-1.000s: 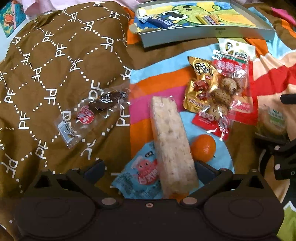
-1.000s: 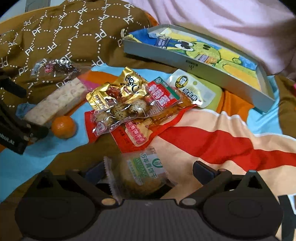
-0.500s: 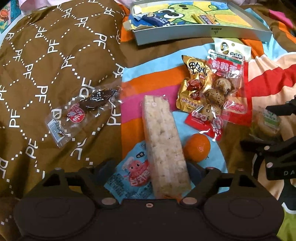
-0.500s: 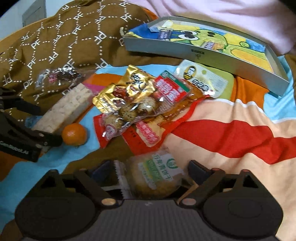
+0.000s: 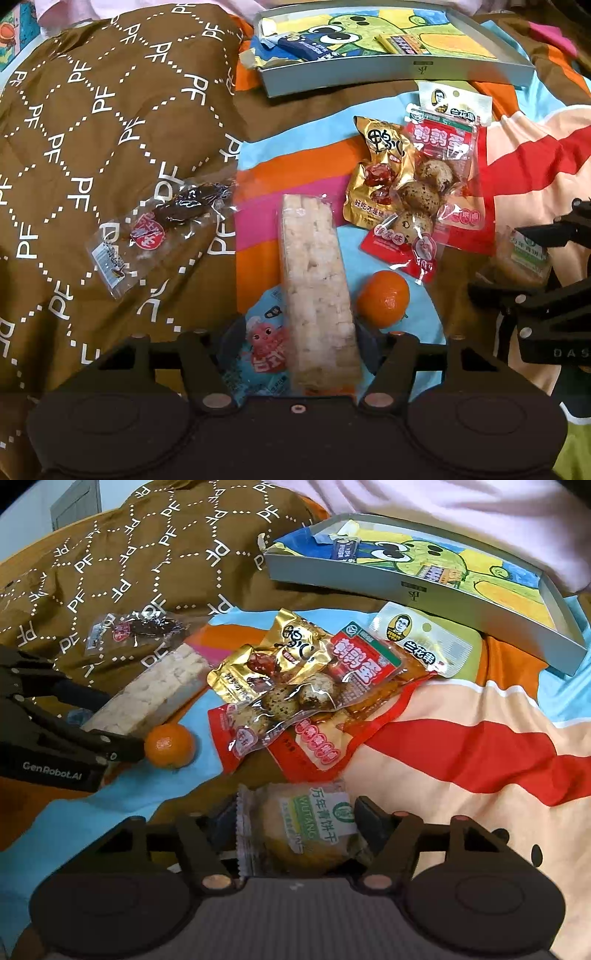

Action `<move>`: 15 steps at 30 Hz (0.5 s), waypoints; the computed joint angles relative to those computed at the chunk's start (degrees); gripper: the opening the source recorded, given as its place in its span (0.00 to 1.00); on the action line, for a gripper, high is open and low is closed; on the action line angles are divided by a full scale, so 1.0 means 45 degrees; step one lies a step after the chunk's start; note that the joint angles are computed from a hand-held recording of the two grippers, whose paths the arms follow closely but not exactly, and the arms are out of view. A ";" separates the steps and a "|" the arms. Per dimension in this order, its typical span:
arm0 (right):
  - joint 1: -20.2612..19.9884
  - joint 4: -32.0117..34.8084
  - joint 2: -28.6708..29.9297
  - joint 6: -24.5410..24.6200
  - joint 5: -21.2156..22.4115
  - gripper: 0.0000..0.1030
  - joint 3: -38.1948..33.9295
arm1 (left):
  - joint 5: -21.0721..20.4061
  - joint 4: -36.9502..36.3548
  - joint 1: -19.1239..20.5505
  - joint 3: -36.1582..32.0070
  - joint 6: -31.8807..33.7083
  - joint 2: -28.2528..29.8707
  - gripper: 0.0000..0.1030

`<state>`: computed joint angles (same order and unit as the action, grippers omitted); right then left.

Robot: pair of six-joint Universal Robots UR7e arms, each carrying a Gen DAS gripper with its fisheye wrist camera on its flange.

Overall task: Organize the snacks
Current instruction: 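Close right tool on round green-labelled biscuit pack while left tool approaches white rice bar, then close left tool on white puffed-rice bar while right tool holds biscuit pack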

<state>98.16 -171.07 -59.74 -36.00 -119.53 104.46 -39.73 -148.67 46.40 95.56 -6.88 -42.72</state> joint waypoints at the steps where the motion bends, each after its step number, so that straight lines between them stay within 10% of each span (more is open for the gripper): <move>1: 0.0013 0.0027 -0.0012 0.0075 -0.0004 0.68 0.0015 | -0.0014 0.0000 0.0000 0.0000 -0.0014 -0.0010 0.63; 15: 0.0351 0.0550 -0.0321 0.1010 0.0038 0.69 0.0514 | -0.0142 0.0253 -0.0078 0.0044 -0.0125 -0.0138 0.62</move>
